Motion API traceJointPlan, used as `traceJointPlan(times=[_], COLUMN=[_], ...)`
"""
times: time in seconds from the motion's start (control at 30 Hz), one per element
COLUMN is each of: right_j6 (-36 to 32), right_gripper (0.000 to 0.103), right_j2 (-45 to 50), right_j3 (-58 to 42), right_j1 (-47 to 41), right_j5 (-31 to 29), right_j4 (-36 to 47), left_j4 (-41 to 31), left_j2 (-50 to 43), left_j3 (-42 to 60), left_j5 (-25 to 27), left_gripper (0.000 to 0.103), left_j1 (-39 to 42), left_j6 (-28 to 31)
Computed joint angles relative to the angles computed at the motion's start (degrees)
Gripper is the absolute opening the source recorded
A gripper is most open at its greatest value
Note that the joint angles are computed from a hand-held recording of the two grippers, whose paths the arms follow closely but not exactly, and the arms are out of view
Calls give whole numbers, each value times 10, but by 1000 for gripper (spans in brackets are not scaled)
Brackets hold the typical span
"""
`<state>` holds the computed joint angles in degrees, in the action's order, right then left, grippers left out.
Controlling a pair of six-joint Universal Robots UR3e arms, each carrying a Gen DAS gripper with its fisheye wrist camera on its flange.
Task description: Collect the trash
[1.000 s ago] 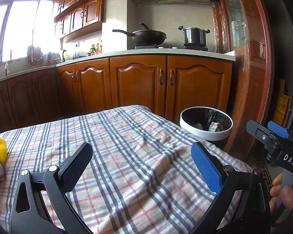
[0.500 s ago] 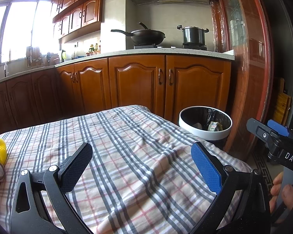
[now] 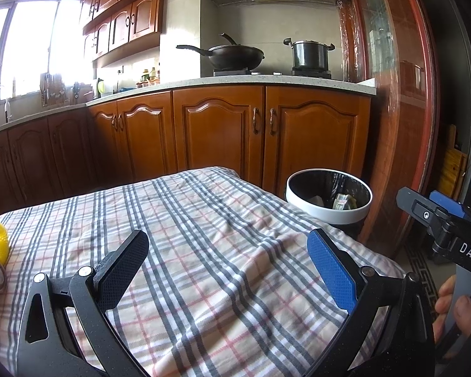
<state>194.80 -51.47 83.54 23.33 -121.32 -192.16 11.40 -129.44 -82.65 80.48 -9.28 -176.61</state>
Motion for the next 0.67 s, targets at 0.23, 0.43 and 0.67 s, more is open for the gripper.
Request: traceJointPlan(times=[0.23,0.43,0.67], right_j6=[3,9,15], right_gripper=[103,103,103], right_j2=[1,5,13], right_j3=[-1,-7,-20], right_j1=[-3,-5,-11], right_j5=[6,9,15], right_j4=[6,16,32], left_j4=[-9,-25,-45], left_j2=[-1,-4,-16], left_j3=[6,17,40], left_j5=[-7,-17,-25], left_gripper=[103,103,103], left_j1=[2,6,7], left_j6=[-2,-3,-3])
